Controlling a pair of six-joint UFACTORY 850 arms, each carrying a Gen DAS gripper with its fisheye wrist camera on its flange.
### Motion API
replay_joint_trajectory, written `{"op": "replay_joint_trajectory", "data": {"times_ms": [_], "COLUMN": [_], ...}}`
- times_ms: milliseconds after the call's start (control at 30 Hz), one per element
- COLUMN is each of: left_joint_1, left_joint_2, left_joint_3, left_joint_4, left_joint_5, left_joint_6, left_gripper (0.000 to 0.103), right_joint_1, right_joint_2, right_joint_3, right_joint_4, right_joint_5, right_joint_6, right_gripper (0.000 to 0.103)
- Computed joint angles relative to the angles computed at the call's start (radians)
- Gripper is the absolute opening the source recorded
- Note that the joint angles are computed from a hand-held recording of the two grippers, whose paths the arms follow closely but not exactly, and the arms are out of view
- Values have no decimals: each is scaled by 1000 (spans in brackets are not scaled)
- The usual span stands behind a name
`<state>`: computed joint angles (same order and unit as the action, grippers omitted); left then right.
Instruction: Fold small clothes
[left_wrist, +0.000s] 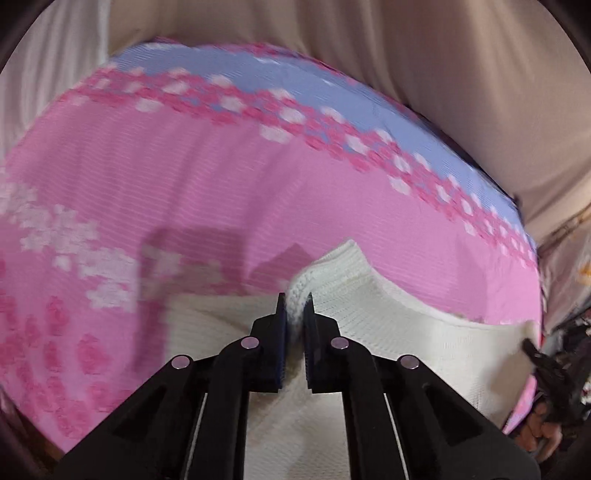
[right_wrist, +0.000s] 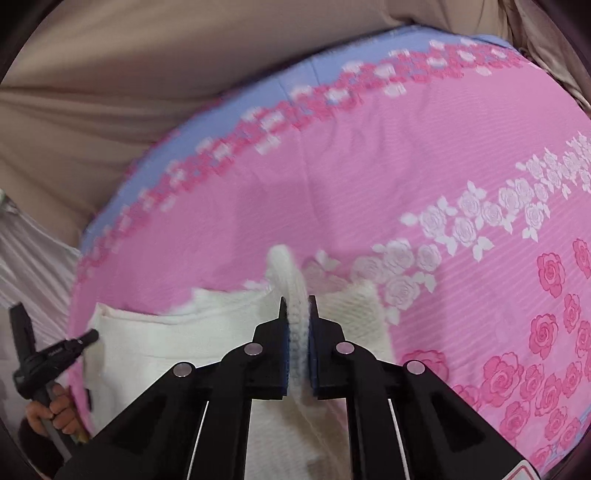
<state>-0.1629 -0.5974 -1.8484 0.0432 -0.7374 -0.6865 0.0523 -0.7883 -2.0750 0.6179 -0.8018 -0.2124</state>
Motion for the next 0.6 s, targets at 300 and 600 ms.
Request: {"op": "replay_joint_trajectory", "data": {"times_ms": [300,600], "left_joint_1": [-1,3], "left_joint_2": [-82,185], "left_joint_3": [-24,287], "left_joint_4": [96,134], "left_joint_5": [-87,102], "left_joint_6": [-49,-135], "left_gripper": [7,65], "right_joint_1": [21,29], "right_joint_2": [-143,30], "right_joint_3": [-136,44], "right_joint_4": [-208,-230], "right_joint_5": [-36,35], "right_joint_6": [166,148], "right_gripper": [4,22]}}
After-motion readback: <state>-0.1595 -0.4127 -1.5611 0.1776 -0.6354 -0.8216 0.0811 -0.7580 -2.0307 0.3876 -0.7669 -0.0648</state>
